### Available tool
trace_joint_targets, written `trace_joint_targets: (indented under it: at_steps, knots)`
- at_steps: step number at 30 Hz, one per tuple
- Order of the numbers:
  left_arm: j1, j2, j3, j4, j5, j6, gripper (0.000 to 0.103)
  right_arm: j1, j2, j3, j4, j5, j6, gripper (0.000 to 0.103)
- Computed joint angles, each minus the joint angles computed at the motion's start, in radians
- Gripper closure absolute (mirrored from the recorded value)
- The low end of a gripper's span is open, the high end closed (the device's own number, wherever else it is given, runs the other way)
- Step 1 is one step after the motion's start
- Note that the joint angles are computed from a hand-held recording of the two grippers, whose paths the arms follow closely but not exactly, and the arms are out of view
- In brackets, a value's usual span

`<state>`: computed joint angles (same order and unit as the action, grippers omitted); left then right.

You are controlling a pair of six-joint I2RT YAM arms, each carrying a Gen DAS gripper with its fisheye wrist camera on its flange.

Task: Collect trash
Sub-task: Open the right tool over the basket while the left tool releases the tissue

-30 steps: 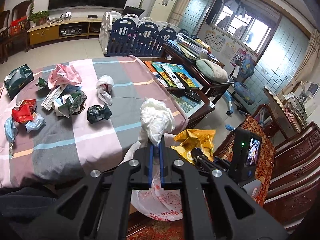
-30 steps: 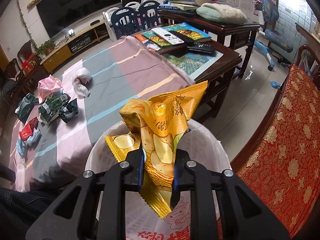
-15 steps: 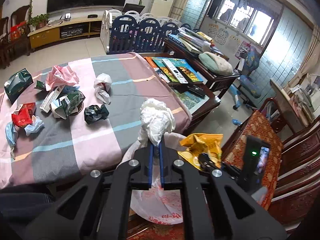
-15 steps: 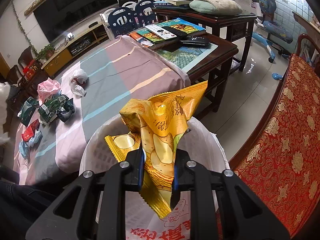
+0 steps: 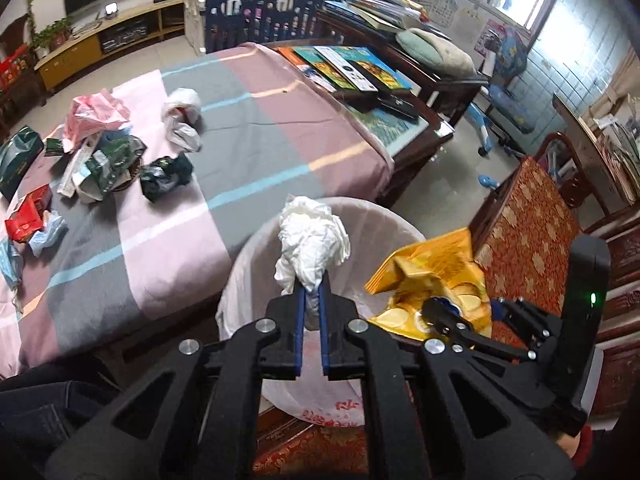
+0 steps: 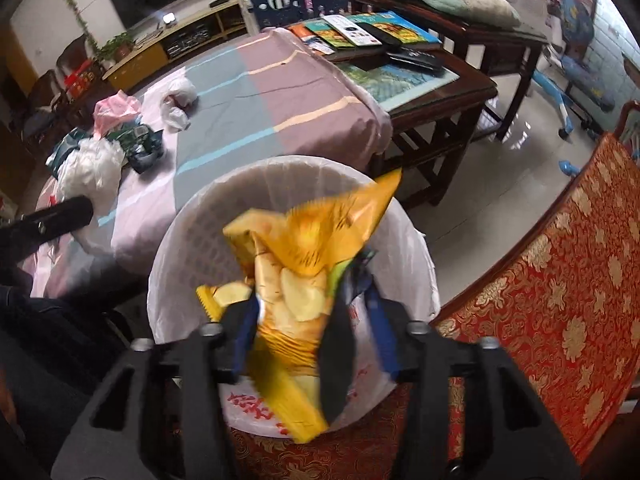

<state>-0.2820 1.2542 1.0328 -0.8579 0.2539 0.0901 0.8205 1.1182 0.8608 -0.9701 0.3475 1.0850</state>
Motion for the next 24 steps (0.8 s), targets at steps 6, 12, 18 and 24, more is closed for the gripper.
trace_joint_targets:
  at_steps: [6,12,18,24]
  knots:
    - [-0.023,0.029,0.0,-0.016,0.111,0.017,0.096,-0.128,-0.132,-0.007,-0.056,-0.003,0.008,0.037]
    - [-0.013,0.109,0.007,-0.04,0.23,0.026,0.094,-0.209,-0.209,0.027,-0.135,0.039,-0.006,0.036]
    - [0.0,0.126,0.007,-0.017,0.183,0.017,0.041,-0.234,-0.236,0.044,-0.145,0.044,-0.009,0.036]
    - [0.142,0.098,0.03,0.0,0.171,0.014,0.031,-0.182,-0.14,0.067,-0.074,0.056,-0.016,0.035]
